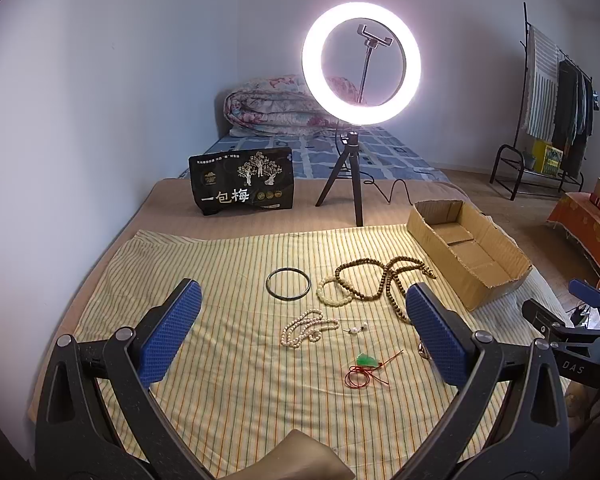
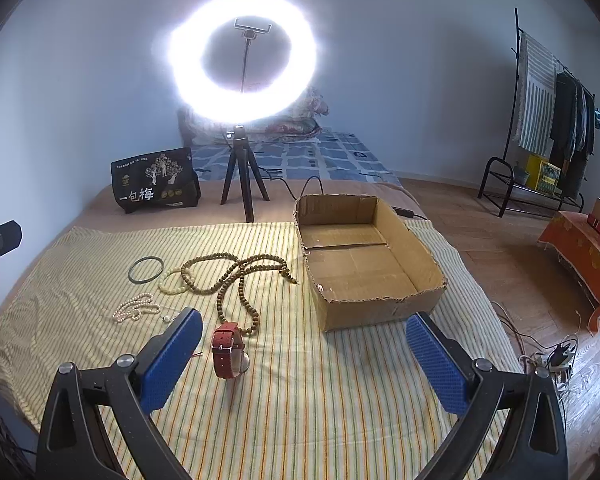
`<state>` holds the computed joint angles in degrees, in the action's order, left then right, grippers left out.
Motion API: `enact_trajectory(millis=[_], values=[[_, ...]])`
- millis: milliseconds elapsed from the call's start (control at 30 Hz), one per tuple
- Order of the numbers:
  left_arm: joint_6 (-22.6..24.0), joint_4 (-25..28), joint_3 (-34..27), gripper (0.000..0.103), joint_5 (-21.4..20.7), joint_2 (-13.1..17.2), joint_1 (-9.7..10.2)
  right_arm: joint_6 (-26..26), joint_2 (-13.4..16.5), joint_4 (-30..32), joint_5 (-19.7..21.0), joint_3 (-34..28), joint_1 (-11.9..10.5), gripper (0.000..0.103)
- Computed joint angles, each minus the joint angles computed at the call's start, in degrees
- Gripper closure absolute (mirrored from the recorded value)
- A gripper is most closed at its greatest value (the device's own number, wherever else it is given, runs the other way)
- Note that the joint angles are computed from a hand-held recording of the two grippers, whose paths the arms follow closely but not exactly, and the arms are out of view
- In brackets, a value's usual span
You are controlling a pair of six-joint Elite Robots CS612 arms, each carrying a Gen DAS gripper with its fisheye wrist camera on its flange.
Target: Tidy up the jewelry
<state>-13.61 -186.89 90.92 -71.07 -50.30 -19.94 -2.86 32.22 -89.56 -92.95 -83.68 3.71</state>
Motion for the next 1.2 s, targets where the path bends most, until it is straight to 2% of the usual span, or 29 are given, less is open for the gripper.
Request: enact_trajectory(millis=[1200], values=[[-0.2, -0.6, 0.4, 0.0, -0.4, -0.1, 0.29, -1.2, -0.4, 1.1, 1.1, 0.0, 0.0, 0.0]])
